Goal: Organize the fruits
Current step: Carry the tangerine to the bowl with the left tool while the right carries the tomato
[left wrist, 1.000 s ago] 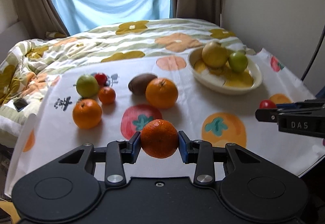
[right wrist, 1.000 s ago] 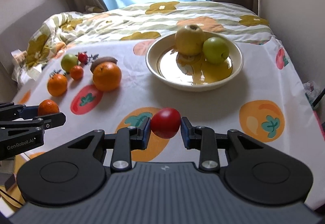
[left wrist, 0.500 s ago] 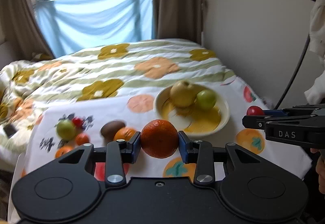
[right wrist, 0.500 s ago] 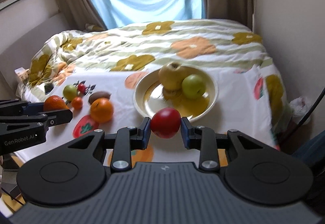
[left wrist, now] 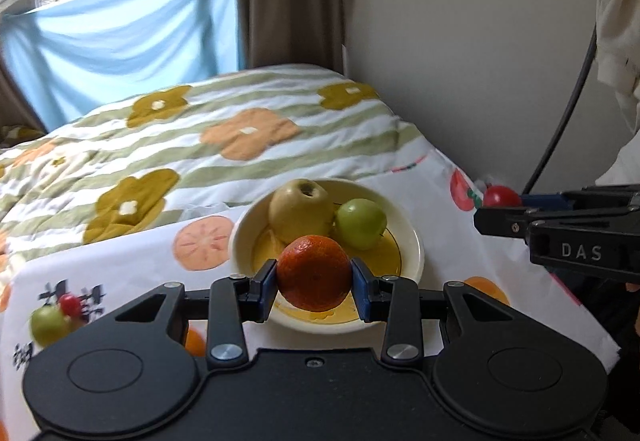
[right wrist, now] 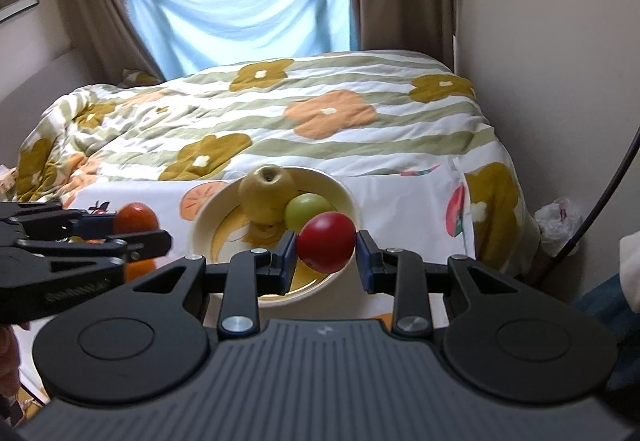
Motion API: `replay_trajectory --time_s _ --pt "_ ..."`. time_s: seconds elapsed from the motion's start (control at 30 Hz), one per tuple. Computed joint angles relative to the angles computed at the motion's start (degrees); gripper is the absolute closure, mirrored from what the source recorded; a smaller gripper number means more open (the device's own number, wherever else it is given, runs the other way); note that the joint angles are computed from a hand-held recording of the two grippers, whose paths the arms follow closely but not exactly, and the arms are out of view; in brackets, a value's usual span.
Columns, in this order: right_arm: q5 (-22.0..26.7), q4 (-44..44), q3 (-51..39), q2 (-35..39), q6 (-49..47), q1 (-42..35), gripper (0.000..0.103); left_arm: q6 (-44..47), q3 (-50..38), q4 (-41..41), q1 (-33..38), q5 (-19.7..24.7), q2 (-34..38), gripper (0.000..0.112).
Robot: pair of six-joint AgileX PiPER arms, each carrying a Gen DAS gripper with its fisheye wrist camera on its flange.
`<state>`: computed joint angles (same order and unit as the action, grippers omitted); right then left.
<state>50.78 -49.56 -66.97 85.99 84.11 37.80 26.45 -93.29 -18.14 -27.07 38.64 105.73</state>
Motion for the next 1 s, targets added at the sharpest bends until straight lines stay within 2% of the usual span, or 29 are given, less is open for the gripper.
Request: replay_trajectory --time_s 0.17,0.5,0.77,0.83,0.87,0.9,1.0 --pt "-1.98 1.71 -0.68 2.33 -0.67 -3.60 0.057 1.66 -8.21 0.00 -0.91 4.45 7.77 0.070" --pt "-3.63 4.55 -1.74 6.52 0.15 -7.65 0.057 2.66 -26.75 0.73 -1.85 16.06 22.50 0.070" --pt "-3.05 5.41 -2.49 8.04 0.67 -8.39 0.057 4.85 -32.64 -1.18 -1.50 20.82 26.90 0.069" --pt "-2.60 5.35 -2.85 8.22 0.70 -8.31 0.057 5.16 -33.43 -2.33 -1.15 21.45 27.28 0.055" --pt "-2.55 5.37 -2.91 8.20 0.69 -8.34 0.057 5.36 -32.91 -2.81 -0.97 21.03 26.88 0.035" --pt "-2.63 5.44 -2.93 8.13 0.68 -8.39 0.057 5.78 -31.70 -3.39 -0.75 19.97 26.09 0.024" --pt "-3.28 5.62 -2.81 7.84 0.09 -8.82 0.057 7.18 -28.29 -4.62 0.08 17.67 23.69 0.022"
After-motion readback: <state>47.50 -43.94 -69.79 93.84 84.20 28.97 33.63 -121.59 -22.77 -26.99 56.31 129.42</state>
